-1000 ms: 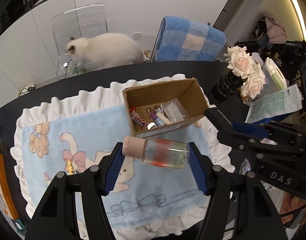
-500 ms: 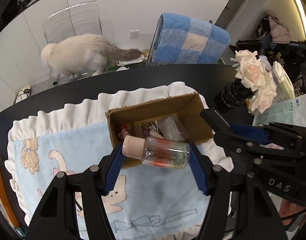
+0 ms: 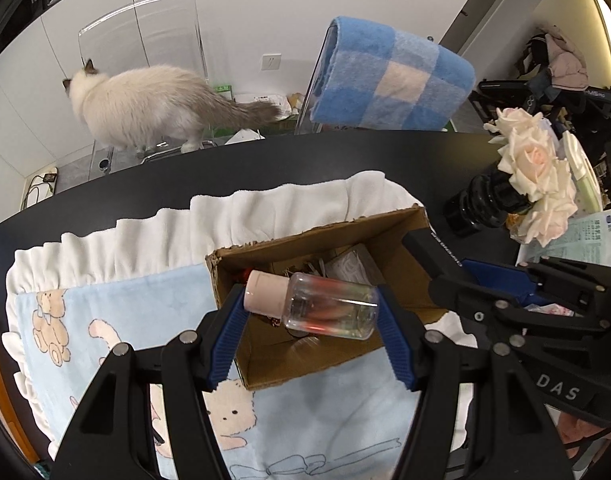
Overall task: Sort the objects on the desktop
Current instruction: 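Lift the perfume bottle and power bank and carry them over the box, then open both tools to drop the bottle and power bank into the box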
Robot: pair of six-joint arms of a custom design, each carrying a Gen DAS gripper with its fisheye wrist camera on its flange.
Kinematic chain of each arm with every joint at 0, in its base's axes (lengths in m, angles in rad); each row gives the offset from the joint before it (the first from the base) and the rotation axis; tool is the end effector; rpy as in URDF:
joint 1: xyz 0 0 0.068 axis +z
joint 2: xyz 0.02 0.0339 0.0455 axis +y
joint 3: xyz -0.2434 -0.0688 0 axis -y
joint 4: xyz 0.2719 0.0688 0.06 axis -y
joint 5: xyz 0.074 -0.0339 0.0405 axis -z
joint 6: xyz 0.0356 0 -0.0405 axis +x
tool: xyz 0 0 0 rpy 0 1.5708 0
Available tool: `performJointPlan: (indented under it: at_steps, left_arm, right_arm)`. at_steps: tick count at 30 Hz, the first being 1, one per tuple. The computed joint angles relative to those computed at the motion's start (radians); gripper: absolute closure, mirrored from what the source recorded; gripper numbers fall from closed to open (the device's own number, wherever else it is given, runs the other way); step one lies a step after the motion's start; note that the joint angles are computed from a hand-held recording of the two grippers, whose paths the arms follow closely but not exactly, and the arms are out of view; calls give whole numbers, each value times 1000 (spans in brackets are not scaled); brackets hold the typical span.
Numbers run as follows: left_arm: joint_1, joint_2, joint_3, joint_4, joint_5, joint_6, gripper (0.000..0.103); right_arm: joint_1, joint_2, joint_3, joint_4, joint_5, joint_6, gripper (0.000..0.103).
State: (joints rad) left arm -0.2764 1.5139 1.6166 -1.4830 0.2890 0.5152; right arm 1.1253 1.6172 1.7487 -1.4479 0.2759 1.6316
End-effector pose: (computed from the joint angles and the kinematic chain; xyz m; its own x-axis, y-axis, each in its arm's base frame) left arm 0.2771 -0.0892 0.3379 -0.6676 0.6803 -0.3026 0.7382 0.6576 -0.1502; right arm 0.1467 0.2848 0.3470 -0.8118 0.5287 -0.2479 0.4672 0.8428 0.2672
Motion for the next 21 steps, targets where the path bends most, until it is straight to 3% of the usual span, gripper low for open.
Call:
performJointPlan:
  at_steps: [21]
  left_arm:
    - [10,13,0,16,3,0,41]
  right_arm:
    - [-27,-29,-59,33,-7,-13,69]
